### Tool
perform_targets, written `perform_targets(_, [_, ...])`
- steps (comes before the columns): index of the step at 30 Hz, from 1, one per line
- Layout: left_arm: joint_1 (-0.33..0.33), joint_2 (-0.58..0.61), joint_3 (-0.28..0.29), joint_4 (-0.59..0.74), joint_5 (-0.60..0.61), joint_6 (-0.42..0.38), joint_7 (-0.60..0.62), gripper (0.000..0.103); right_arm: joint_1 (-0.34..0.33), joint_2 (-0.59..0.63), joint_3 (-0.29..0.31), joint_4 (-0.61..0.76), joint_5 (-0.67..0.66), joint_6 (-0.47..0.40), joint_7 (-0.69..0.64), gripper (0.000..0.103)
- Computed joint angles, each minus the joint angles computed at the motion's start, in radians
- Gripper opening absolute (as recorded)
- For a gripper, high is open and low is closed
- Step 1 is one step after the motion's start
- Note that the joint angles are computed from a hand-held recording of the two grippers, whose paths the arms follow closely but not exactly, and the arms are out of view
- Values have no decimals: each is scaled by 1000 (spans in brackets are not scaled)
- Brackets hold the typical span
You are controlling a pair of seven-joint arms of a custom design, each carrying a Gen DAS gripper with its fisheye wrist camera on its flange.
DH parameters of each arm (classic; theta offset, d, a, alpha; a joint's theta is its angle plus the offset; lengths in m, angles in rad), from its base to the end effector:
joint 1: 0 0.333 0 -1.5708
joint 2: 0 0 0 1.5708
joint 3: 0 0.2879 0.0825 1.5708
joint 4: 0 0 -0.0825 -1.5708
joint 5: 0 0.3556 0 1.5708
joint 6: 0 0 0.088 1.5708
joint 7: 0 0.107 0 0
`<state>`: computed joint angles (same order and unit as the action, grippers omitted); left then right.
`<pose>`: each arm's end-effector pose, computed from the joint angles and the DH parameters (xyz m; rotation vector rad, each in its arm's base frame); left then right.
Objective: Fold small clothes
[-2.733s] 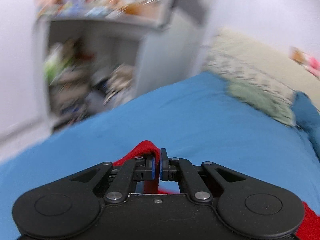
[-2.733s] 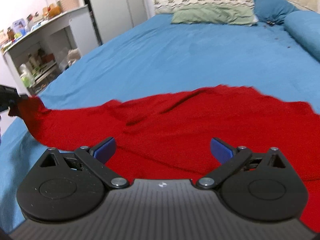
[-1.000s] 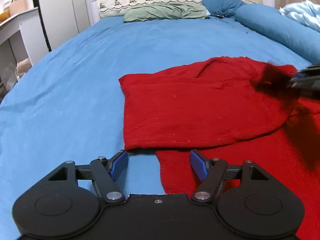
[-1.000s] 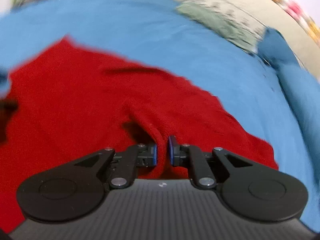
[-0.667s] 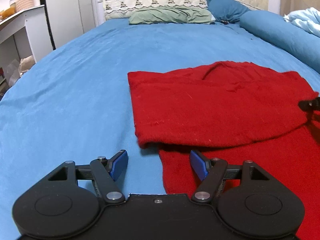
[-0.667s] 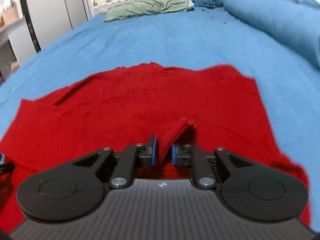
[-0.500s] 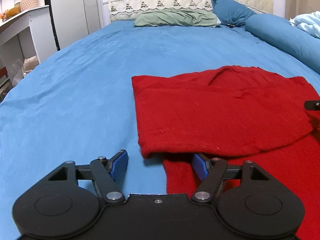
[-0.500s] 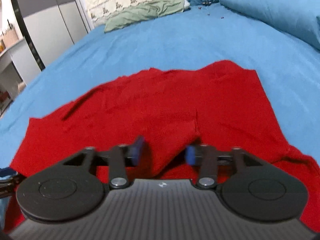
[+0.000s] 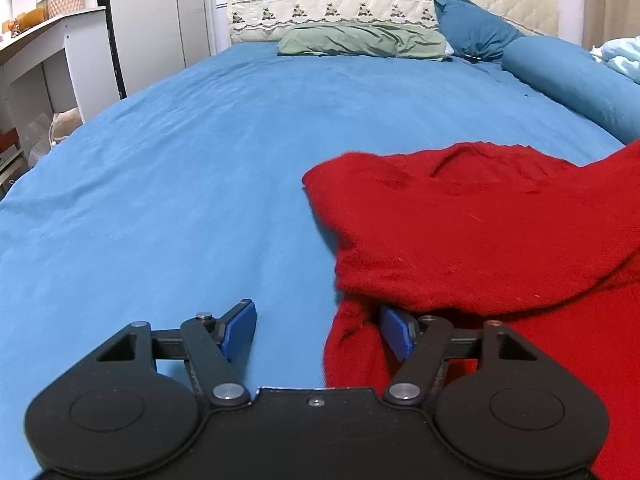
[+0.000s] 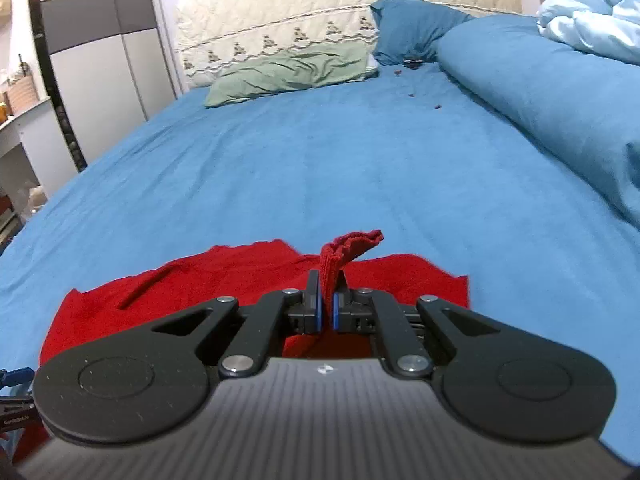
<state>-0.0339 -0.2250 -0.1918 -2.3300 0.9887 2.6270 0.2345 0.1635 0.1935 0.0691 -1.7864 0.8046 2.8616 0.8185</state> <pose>0.4714 -0.1320 0.4609 -1.9267 1.3612 -0.5588 0.6201 0.1028 0.5181 -1.7735 1.3115 -0.5152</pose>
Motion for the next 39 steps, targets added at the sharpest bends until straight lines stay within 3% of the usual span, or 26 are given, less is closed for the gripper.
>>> perform_targets(4, [-1, 0, 10, 7, -40, -12, 13, 62, -10, 10, -5, 15, 8, 17, 12, 20])
perform_targets(8, [2, -35, 10, -31, -52, -7, 28, 61, -25, 26, -16, 10, 11, 29, 30, 20])
perform_targets(15, [-32, -105, -10, -62, -130, -100, 98, 60, -65, 5, -18, -90, 29, -4, -57, 25])
perform_targets(16, [-36, -122, -15, -70, -123, -100, 111, 60, -65, -7, -23, -113, 25, 1, -63, 38])
perform_targets(17, [-38, -134, -22, -74, -103, -85, 117, 62, -62, -23, -30, -138, 14, 14, -60, 62])
perform_targets(18, [-37, -145, -24, -78, -76, -50, 122, 67, -60, -38, -32, -158, 44, 30, -99, 73])
perform_targets(19, [-34, -145, -28, -72, -50, -14, 123, 74, -85, -62, 0, -183, 142, 59, -209, 89])
perform_targets(20, [-31, -132, -30, -56, -37, 11, 126, 75, -96, -82, 20, -200, 265, 78, -343, 94])
perform_targets(21, [-31, -101, -30, -24, -34, 35, 140, 76, -93, -100, 26, -209, 358, 84, -447, 94])
perform_targets(23, [-27, -20, -36, 50, -30, 52, 148, 76, -76, -108, 12, -205, 403, 41, -519, 94])
perform_targets(26, [-30, 103, -29, 149, -23, 66, 131, 76, -40, -94, 0, -195, 378, 7, -514, 94])
perform_targets(29, [-44, 181, 2, 193, -115, 68, 156, 75, -14, -63, 0, -183, 366, 20, -503, 94])
perform_targets(32, [-35, 180, 27, 166, -62, 134, 85, 76, 5, -8, -34, -162, 200, 17, -303, 94])
perform_targets(35, [-43, 176, 28, 172, -97, 110, 138, 76, -45, -8, 14, -166, 334, 20, -433, 94])
perform_targets(39, [-59, 132, 17, 168, -164, 32, 168, 73, -30, -38, -9, -186, 242, 14, -340, 94])
